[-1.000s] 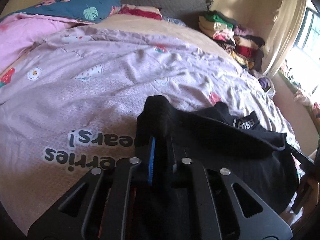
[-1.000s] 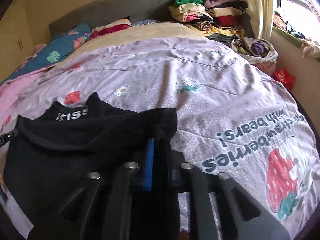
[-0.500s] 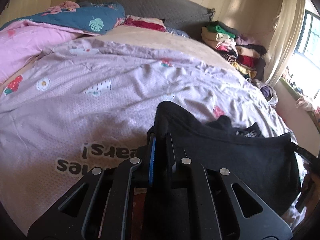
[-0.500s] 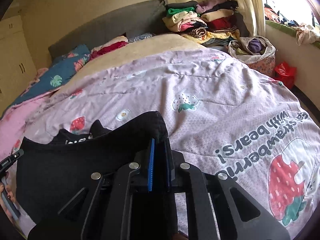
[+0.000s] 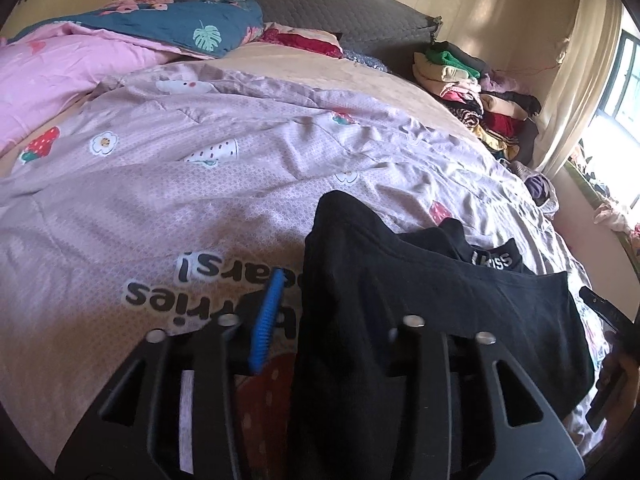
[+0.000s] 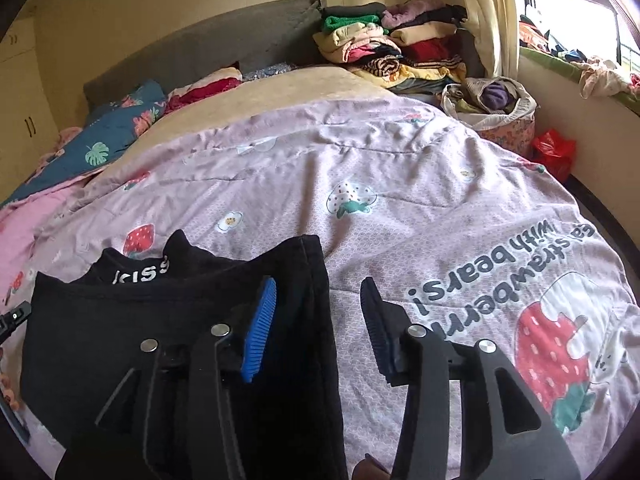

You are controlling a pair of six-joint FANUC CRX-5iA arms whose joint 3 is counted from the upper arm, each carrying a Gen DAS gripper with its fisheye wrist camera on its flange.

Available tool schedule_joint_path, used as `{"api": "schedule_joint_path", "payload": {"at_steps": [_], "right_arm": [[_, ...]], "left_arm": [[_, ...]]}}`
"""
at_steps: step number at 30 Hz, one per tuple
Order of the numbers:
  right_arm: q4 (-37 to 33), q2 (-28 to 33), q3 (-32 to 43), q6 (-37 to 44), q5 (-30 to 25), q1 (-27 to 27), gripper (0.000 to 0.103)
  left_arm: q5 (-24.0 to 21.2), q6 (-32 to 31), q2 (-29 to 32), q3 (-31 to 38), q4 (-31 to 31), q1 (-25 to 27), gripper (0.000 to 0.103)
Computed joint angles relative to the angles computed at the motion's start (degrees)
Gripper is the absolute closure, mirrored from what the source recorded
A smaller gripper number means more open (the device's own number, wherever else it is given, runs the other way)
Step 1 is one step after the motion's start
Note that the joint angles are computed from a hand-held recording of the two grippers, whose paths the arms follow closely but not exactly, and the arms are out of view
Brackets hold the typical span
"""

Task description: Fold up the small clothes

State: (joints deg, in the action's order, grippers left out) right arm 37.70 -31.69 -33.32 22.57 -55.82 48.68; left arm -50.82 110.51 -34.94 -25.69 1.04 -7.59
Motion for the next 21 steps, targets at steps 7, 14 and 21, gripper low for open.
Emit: {"api": "schedule_joint_path", "payload": {"at_steps": [7, 14, 21], "right_arm": [[-0.2, -3.1, -0.6, -1.5, -2.6, 4.0, 0.043], [-0.3, -6.5, -1.3, -3.9, -9.5, 11.6, 0.039], [-0.9, -10.0, -3.0, -7.0, -14.7, 18.1, 0.039]], "left_arm": [[-2.0, 2.9, -1.7, 1.2, -2.3, -3.5, 0.036], [-3.3, 2.4, -4.6, -0.3, -0.1, -3.6, 0.025], [-6.0, -2.3, -8.7, -5.4, 7.8, 1.2, 0.026]]}}
